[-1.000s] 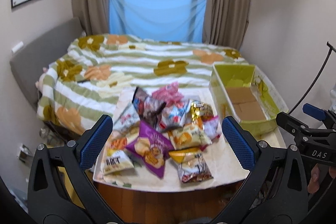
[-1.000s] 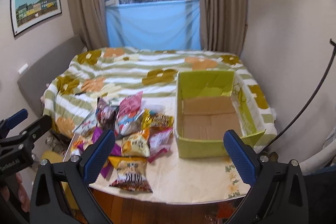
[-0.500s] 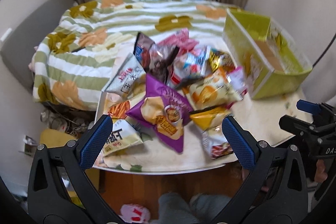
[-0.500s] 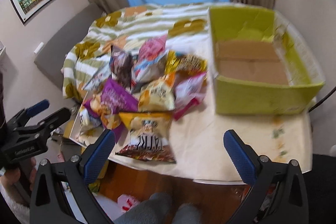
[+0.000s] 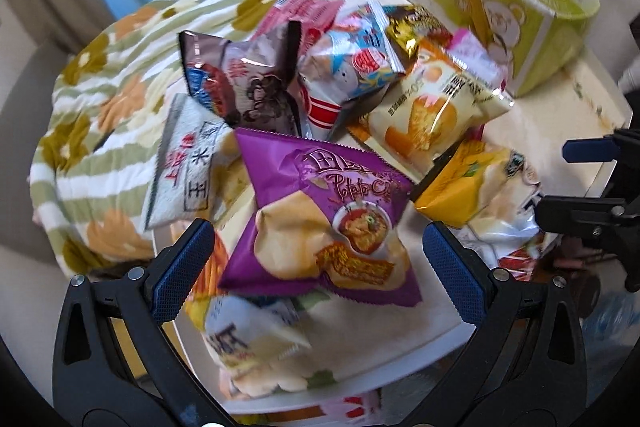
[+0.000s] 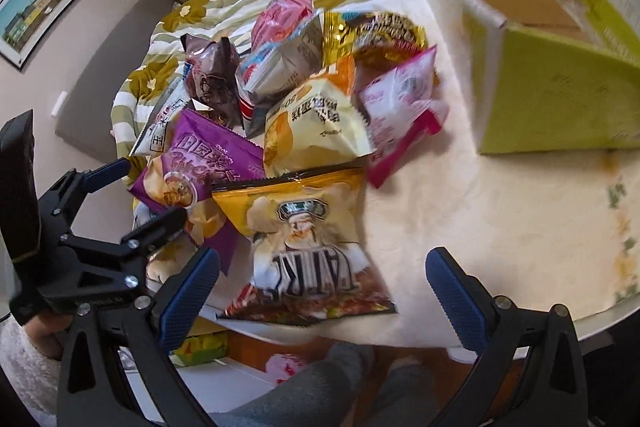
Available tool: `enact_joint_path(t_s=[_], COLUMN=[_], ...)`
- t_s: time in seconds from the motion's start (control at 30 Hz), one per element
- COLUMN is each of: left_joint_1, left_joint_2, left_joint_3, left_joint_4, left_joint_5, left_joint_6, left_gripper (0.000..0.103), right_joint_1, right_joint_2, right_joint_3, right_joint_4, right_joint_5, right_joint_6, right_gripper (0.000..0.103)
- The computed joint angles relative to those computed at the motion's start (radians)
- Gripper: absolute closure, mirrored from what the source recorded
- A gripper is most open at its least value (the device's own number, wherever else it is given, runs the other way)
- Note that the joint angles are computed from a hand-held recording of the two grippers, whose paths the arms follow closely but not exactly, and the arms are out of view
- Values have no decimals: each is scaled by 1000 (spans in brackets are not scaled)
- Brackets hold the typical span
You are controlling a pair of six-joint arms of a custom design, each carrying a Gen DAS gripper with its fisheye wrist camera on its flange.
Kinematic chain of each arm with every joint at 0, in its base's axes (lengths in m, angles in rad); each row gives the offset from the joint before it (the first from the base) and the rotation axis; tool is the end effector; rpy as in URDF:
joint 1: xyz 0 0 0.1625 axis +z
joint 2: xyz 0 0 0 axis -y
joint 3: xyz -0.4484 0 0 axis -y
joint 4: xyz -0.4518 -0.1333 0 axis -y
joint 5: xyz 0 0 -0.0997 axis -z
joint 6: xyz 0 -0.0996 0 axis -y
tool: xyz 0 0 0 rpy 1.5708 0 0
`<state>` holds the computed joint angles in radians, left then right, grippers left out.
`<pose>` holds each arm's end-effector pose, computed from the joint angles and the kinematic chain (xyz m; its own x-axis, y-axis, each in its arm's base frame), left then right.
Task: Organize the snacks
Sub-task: 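Grasp the purple potato chip bag with left tool while right tool grasps the yellow-white snack bag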
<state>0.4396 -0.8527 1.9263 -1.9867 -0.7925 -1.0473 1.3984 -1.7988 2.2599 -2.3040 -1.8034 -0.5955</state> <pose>-0.4077 -0.4163 -0.0140 -0.5776 0.1218 -0.8072 0.4319 0.8847 -0.1756 0.0357 -0.4380 0.3317 -0.8775 -0.3436 0.3346 -0.3950 0.9135 -0.0980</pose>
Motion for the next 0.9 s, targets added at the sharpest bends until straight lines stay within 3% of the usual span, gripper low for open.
enact_joint_path(t_s=[0.23, 0.37, 0.5, 0.73, 0.9], left_joint_1=[20, 30, 39, 50, 52], left_joint_2=[11, 25, 44, 69, 71], left_joint_3=[10, 7, -4, -12, -16], left_joint_4=[-58, -77, -95, -111, -88], left_joint_5=[-10, -8, -6, -20, -15], left_joint_6=[102, 140, 170, 169, 143], left_gripper=[0, 1, 1, 5, 19], right_joint_1=[-2, -10, -21, -41, -53], right_joint_2=[85, 122, 121, 82, 68], right_joint_3=[2, -12, -14, -10, -23], right_joint_4=[-16, 20, 28, 30, 47], right_joint_5=[-27, -27, -4, 11, 7], right_joint_6=[-12, -27, -36, -29, -20], right_gripper=[8, 30, 37, 40, 41])
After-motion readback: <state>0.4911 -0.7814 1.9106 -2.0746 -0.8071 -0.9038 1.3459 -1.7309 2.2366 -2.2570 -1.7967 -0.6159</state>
